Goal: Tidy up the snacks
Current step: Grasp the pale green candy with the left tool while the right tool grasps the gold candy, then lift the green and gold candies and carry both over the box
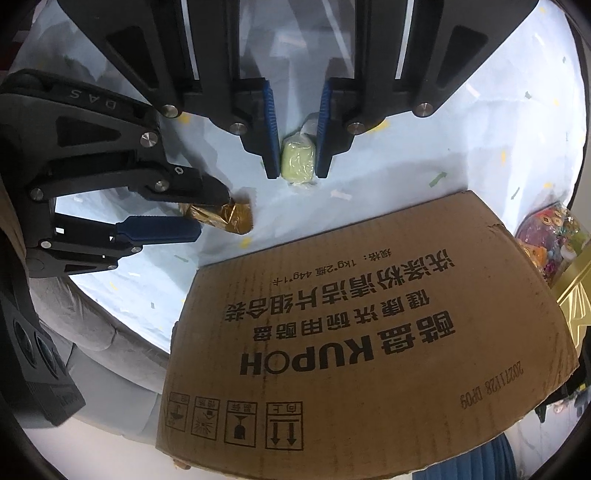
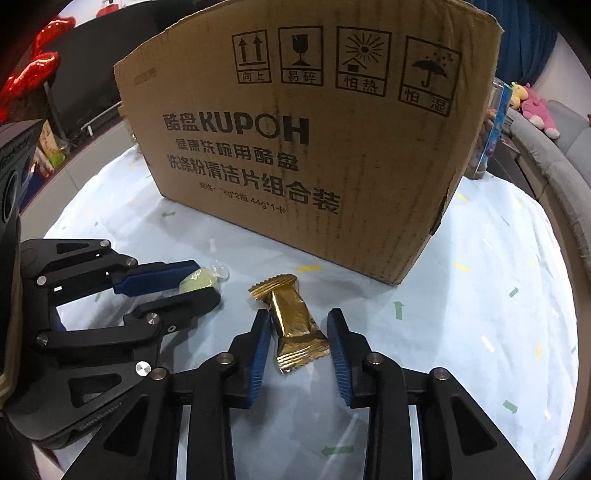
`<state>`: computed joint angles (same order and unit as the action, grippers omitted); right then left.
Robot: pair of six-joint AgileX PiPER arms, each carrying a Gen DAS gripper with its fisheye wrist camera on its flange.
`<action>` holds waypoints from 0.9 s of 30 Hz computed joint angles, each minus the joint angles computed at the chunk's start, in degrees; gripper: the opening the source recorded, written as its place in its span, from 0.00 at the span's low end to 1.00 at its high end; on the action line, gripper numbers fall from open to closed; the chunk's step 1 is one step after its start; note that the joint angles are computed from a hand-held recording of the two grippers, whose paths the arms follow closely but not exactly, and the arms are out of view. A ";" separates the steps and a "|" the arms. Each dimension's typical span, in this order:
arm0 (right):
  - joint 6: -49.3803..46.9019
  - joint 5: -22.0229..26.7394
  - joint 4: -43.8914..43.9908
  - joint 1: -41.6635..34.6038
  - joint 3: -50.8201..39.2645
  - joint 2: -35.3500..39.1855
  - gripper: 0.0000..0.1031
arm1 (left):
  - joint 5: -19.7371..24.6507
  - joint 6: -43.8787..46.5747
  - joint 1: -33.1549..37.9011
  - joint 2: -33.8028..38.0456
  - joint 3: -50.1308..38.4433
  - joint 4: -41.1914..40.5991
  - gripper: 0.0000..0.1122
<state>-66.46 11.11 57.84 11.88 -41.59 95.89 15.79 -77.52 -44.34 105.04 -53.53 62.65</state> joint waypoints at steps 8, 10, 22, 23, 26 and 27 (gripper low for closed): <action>6.95 -0.06 -3.65 -0.26 0.50 -1.17 0.27 | 2.05 0.96 -0.17 -0.42 -0.75 -2.26 0.17; 10.42 0.72 -6.32 -0.90 0.62 -2.18 0.27 | 2.96 0.56 -0.65 -1.21 -0.59 -2.20 0.17; 38.18 2.54 -30.49 1.57 2.13 -11.73 0.27 | 7.93 1.91 -2.66 -6.57 -0.74 -4.78 0.17; 40.50 2.83 -32.47 1.86 2.10 -12.49 0.27 | 8.43 2.35 -2.81 -7.02 -0.89 -5.24 0.17; 49.08 3.83 -40.01 3.09 1.92 -14.93 0.27 | 9.92 2.46 -3.28 -8.81 -0.77 -5.42 0.17; 50.47 3.99 -41.29 3.20 2.13 -15.72 0.27 | 10.64 2.08 -3.76 -9.26 -0.80 -5.30 0.17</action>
<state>-15.99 15.10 16.56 15.08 -39.46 80.16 26.43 -75.44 -48.10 95.78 -54.34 57.34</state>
